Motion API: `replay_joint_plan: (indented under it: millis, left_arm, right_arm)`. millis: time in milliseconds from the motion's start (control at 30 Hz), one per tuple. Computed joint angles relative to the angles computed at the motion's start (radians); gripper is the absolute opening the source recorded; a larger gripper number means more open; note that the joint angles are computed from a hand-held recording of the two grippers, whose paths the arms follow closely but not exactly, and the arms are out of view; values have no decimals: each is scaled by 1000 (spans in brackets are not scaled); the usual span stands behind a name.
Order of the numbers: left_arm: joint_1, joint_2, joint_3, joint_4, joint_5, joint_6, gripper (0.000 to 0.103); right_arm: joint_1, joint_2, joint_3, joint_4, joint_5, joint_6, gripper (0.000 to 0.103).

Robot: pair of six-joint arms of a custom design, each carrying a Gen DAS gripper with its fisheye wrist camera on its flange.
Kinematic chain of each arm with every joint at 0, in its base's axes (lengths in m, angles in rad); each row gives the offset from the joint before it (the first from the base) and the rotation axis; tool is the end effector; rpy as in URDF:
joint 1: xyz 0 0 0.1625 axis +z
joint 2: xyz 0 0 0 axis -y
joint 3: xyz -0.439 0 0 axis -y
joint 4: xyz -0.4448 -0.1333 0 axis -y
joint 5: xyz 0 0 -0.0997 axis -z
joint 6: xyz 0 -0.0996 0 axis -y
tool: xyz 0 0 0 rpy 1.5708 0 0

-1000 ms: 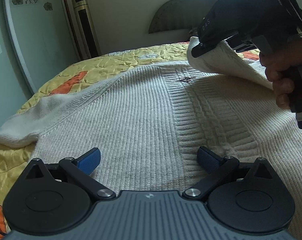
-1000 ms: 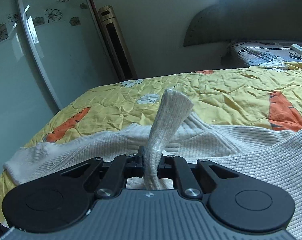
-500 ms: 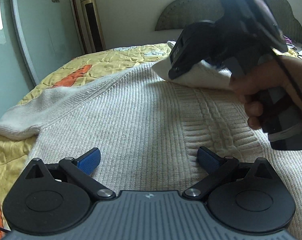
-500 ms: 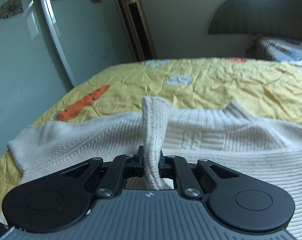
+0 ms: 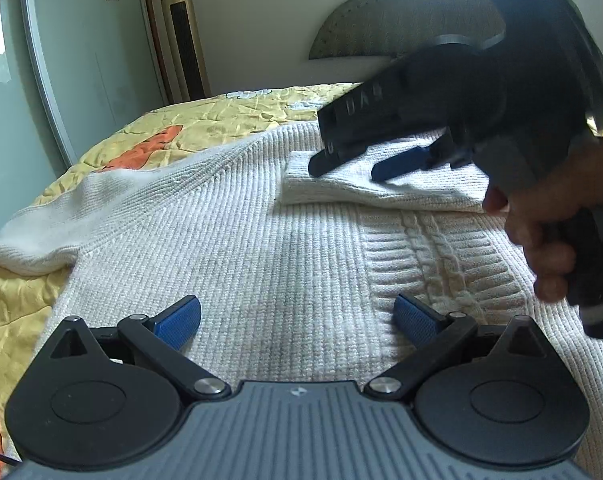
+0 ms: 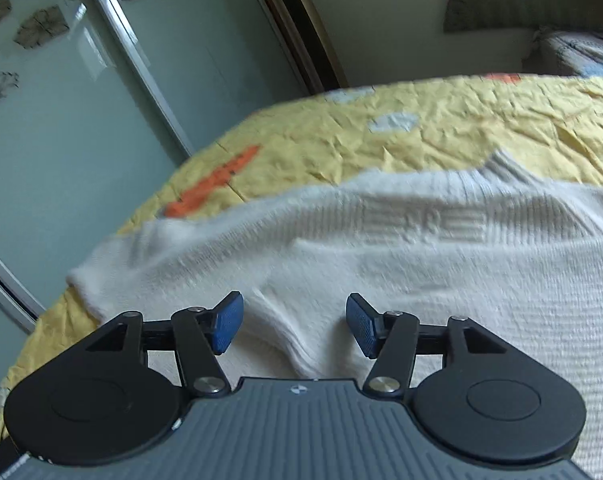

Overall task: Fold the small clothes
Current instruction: 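Lift the sleeve with the right gripper, lay it across the sweater back, release, then grasp the other sleeve with the left gripper, fold it across the back, release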

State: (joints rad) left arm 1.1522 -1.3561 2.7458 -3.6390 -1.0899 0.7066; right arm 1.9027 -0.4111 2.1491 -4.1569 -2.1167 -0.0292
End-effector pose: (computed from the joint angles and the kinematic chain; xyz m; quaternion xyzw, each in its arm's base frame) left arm 0.0392 -0.3531 0.1477 0.4215 0.8170 -0.2876 0.2686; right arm 0.2264 -0.4066 -0.0822 0.0485 -0.8833 0.4287 0.1831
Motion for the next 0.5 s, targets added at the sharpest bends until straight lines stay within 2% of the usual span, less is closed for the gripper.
replay_joint_plan:
  millis: [67, 200, 300, 400, 500]
  left_arm:
    - [1, 0, 0, 2, -1, -1, 103]
    - [6, 0, -5, 8, -6, -3, 103]
    - [10, -4, -9, 16, -9, -3, 103]
    - [1, -11, -5, 14, 8, -15, 103]
    - [-16, -39, -10, 24, 62, -37, 103]
  right_arm:
    - [-2, 13, -1, -25, 7, -15, 62]
    - [3, 23, 10, -97, 26, 6, 63]
    - [11, 32, 10, -90, -28, 14, 65]
    - [4, 69, 0, -152, -22, -39, 67]
    - [2, 92, -14, -184, -7, -93, 76]
